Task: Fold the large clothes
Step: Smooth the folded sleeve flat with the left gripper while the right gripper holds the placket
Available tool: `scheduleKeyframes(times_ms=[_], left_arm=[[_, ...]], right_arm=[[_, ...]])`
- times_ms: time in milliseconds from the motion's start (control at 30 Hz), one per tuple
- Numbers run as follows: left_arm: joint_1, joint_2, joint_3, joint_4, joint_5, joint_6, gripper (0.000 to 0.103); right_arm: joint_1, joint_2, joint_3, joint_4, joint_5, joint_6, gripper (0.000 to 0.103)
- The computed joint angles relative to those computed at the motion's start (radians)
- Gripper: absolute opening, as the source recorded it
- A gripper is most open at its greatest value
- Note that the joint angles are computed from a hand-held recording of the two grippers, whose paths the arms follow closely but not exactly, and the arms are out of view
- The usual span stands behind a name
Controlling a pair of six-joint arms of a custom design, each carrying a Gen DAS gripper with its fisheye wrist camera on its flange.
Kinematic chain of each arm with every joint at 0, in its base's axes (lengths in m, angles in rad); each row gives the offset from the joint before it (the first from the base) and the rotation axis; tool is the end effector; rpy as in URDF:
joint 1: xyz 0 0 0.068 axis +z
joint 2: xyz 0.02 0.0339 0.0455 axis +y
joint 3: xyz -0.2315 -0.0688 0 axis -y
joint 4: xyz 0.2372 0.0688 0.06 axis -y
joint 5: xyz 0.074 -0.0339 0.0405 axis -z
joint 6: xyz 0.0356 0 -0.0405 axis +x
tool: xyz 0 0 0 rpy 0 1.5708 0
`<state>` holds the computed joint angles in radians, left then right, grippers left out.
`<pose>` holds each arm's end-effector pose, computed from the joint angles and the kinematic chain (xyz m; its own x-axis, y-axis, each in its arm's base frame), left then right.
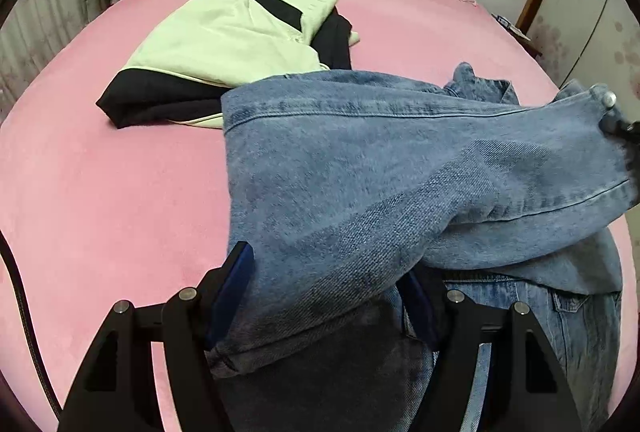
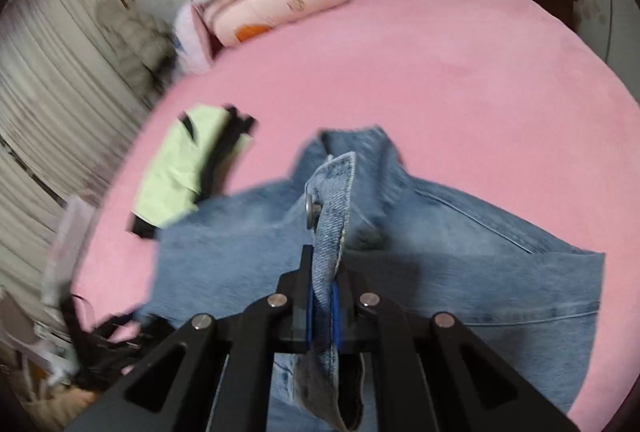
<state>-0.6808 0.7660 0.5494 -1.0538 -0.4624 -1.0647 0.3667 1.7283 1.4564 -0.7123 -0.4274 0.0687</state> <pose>0.1103 -0.0689 0.1805 -0.7628 -0.3895 -0.5161 -0.4259 0.9033 -0.0522 0.3306 0.1428 0.2476 -0.8127 -0.2452 -0.5285 -0.4858 0.7860 0.3824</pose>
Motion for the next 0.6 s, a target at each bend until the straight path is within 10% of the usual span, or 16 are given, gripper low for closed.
scheduleKeyframes(times_ms=[133, 367, 600], left_arm=[[0.094, -0.061, -0.028, 0.035, 0.065, 0.087, 0.071], [0.133, 0.031, -0.046, 0.087, 0.166, 0.191, 0.073], [0.4, -0.074, 0.005, -0.007, 0.43, 0.453, 0.073]], right_arm=[[0.006, 0.009, 0.109, -0.069, -0.055, 0.018, 0.006], [0.05, 0.175, 0.142, -0.109, 0.205, -0.094, 0.008], [0.034, 0.249, 0.039, -0.078, 0.304, -0.083, 0.03]])
